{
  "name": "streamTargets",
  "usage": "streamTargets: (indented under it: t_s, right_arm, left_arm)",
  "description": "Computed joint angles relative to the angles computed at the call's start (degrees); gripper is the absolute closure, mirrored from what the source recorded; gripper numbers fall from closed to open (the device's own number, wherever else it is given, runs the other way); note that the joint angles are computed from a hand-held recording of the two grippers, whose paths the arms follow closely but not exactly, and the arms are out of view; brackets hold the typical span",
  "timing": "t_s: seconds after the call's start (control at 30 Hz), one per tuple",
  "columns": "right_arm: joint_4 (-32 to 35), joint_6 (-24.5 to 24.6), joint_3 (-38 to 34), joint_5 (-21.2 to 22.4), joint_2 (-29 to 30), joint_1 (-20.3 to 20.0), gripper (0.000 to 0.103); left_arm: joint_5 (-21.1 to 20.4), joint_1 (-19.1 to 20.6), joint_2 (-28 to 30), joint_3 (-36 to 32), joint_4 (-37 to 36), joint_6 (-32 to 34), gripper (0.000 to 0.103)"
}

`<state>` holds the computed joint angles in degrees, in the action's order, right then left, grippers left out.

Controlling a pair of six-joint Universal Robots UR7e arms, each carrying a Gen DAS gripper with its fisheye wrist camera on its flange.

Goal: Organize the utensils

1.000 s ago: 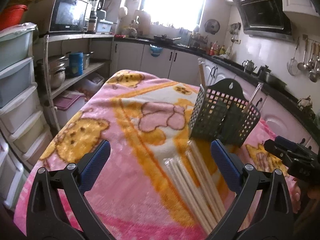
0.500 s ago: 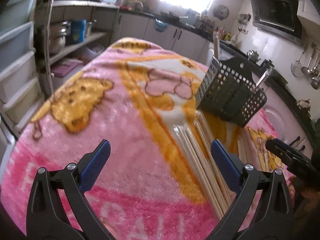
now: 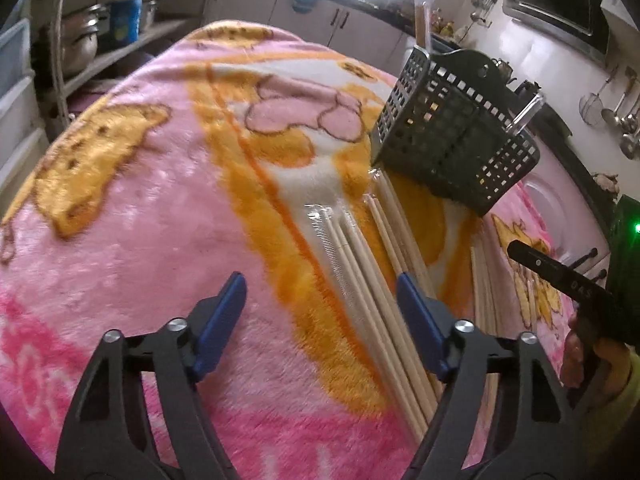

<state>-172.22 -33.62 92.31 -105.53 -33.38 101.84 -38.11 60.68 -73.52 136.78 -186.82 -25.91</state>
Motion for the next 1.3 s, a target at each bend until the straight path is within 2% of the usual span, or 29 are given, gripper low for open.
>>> streamTargets:
  t_s: [0.07, 0.37, 0.43, 0.63, 0.8, 1.0, 1.1, 1.17, 1.23, 1.3]
  right_arm:
    - [1.2, 0.2, -1.5, -0.2, 0.7, 0.0, 0.052]
    - [6.4, 1.9, -6.3, -1.8, 3.1, 0.1, 0.059]
    - [6.9, 2.3, -7.3, -2.3, 3.7, 0.1, 0.06]
    - [9.9, 4.7, -10.3, -3.6, 5.6, 0.1, 0.067]
    - [10.4, 5.1, -11.8, -4.7, 6.7, 0.5, 0.07]
    - [9.7, 3.8, -11.6, -3.9, 6.5, -0.4, 0.087]
    - [11.4, 4.6, -11.8, -2.3, 5.6, -1.1, 0.092]
    - [11.2, 4.3, -11.5, -1.3, 5.1, -1.4, 0.093]
    - [11.4, 3.9, -10.9, -0.3, 4.4, -1.6, 0.094]
    - [11.2, 3.4, -9.9, 0.7, 3.6, -1.7, 0.094]
  left_arm:
    - [-1.6, 1.2, 0.0, -1.4, 2.0, -1.8, 0.041]
    - [1.6, 2.6, 1.8, -6.5, 9.6, -2.4, 0.056]
    - [2.6, 2.7, 2.0, -6.8, 9.9, -1.9, 0.063]
    - [2.5, 3.0, 0.5, -6.0, 10.6, -3.0, 0.072]
    - [2.1, 3.1, 0.2, -6.2, 11.5, -3.9, 0.072]
    - [1.1, 3.7, 1.9, -8.5, 12.4, -3.7, 0.061]
    - [1.3, 4.1, 2.8, -9.8, 13.2, -3.4, 0.06]
    - [2.3, 4.2, 3.4, -10.5, 14.0, -3.1, 0.062]
    - [4.5, 3.9, 3.9, -11.0, 15.8, -4.1, 0.073]
    - [5.3, 3.7, 4.0, -11.2, 16.8, -4.0, 0.076]
